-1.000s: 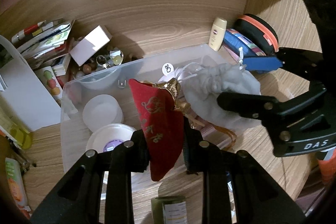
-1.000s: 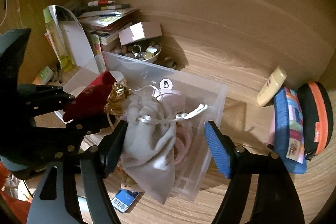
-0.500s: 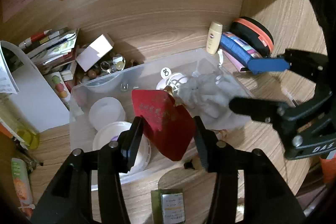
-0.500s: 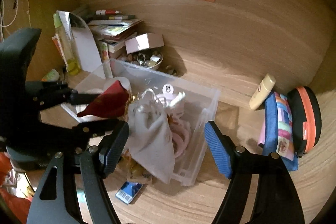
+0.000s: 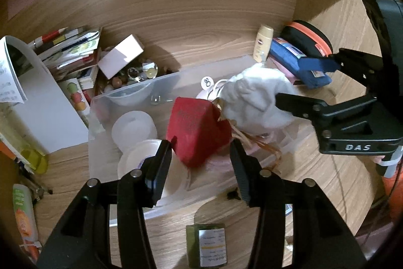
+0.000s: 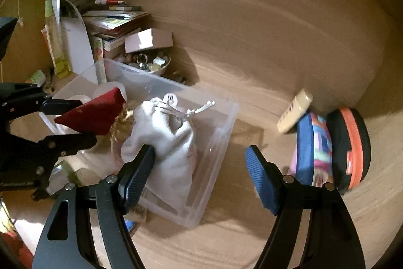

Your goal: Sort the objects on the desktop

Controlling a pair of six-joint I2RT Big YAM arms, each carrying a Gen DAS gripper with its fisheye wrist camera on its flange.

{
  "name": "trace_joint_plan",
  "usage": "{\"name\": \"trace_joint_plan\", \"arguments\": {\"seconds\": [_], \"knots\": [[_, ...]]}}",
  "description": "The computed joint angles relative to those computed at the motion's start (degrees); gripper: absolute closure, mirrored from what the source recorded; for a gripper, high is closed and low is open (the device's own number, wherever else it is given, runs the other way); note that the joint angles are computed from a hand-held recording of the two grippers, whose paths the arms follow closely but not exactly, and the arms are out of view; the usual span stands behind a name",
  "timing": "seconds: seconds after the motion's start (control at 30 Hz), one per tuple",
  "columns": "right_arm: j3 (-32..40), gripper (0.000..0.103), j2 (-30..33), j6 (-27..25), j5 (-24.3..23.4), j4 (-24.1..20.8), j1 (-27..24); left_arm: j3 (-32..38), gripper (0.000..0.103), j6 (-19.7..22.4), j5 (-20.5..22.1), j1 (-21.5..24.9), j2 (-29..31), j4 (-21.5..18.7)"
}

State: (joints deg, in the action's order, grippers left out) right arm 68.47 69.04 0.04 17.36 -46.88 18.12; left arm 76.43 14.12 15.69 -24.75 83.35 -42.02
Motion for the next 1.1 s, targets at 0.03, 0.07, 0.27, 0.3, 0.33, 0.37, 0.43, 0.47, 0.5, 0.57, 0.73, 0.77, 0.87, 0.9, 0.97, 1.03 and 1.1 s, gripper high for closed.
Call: {"name": "trace_joint_plan", "arguments": {"seconds": [0.03, 0.07, 0.27, 0.3, 0.33, 0.37, 0.43, 0.47, 0.5, 0.57, 0.73, 0.77, 0.87, 0.9, 0.97, 1.03, 1.1], "knots": [[0.2, 0.031, 0.4, -0.5, 0.5, 0.5, 0.2, 0.1, 0.055, 0.0, 0.1, 0.2, 0.1, 0.0], [0.5, 0.031, 1.0, -0.9, 1.1, 1.0, 0.4, 0.2, 0.055, -0.1, 0.1, 0.4, 0.3, 0.0], [3.2, 0.031, 4.8, -1.0, -0.1, 2.0, 1.3, 0.9, 0.056, -1.0, 0.4, 1.1, 0.8, 0.2], [3.8, 0.031, 5.5, -0.8, -0.7, 1.7, 1.5, 1.0, 0.056, -1.0, 0.7, 1.3, 0.8, 0.1], [4.2, 0.031, 5.8, -0.5, -0.9, 1.4, 1.8, 0.9, 0.056, -1.0, 0.8, 1.4, 0.7, 0.1], [4.4, 0.031, 6.0, -0.2, -1.2, 1.0, 2.1, 0.7, 0.055, -0.9, 0.9, 1.5, 0.4, 0.1], [4.7, 0.031, 6.0, 0.0, -1.6, 0.2, 2.8, 0.4, 0.056, -0.6, 1.2, 1.8, -0.1, 0.1], [4.6, 0.031, 5.4, 0.4, -1.8, -0.1, 3.1, 0.2, 0.055, -0.4, 1.6, 2.0, -0.6, 0.0], [4.5, 0.031, 5.0, 0.6, -1.8, -0.1, 3.2, 0.0, 0.055, -0.3, 1.9, 2.2, -0.9, 0.1], [3.8, 0.031, 3.0, 1.5, -2.3, -0.1, 3.5, -0.7, 0.054, -0.1, 2.4, 2.6, -2.0, 0.4], [2.0, 0.031, -1.7, 3.3, -2.0, -0.7, 4.6, -3.1, 0.048, 0.7, 3.2, 3.3, -5.2, 1.6], [1.5, 0.031, -2.6, 3.6, -1.8, -0.8, 4.9, -3.8, 0.047, 1.1, 3.3, 3.5, -6.0, 1.7], [-0.3, 0.031, -5.3, 4.9, -1.3, -1.0, 5.8, -5.9, 0.043, 1.7, 3.3, 4.1, -7.9, 1.9], [-1.1, 0.031, -6.3, 5.5, -1.1, -1.2, 6.3, -6.5, 0.043, 1.9, 3.4, 4.2, -8.4, 1.9], [-2.6, 0.031, -7.9, 6.5, -0.6, -1.4, 7.0, -7.9, 0.042, 2.3, 3.4, 4.5, -9.4, 1.9], [-4.2, 0.031, -9.4, 7.5, -0.1, -1.7, 7.8, -8.9, 0.042, 2.4, 3.3, 4.6, -10.0, 1.7], [-5.7, 0.031, -10.5, 8.9, 0.4, -2.0, 8.7, -10.2, 0.042, 2.6, 3.3, 4.8, -10.6, 1.4]]}}
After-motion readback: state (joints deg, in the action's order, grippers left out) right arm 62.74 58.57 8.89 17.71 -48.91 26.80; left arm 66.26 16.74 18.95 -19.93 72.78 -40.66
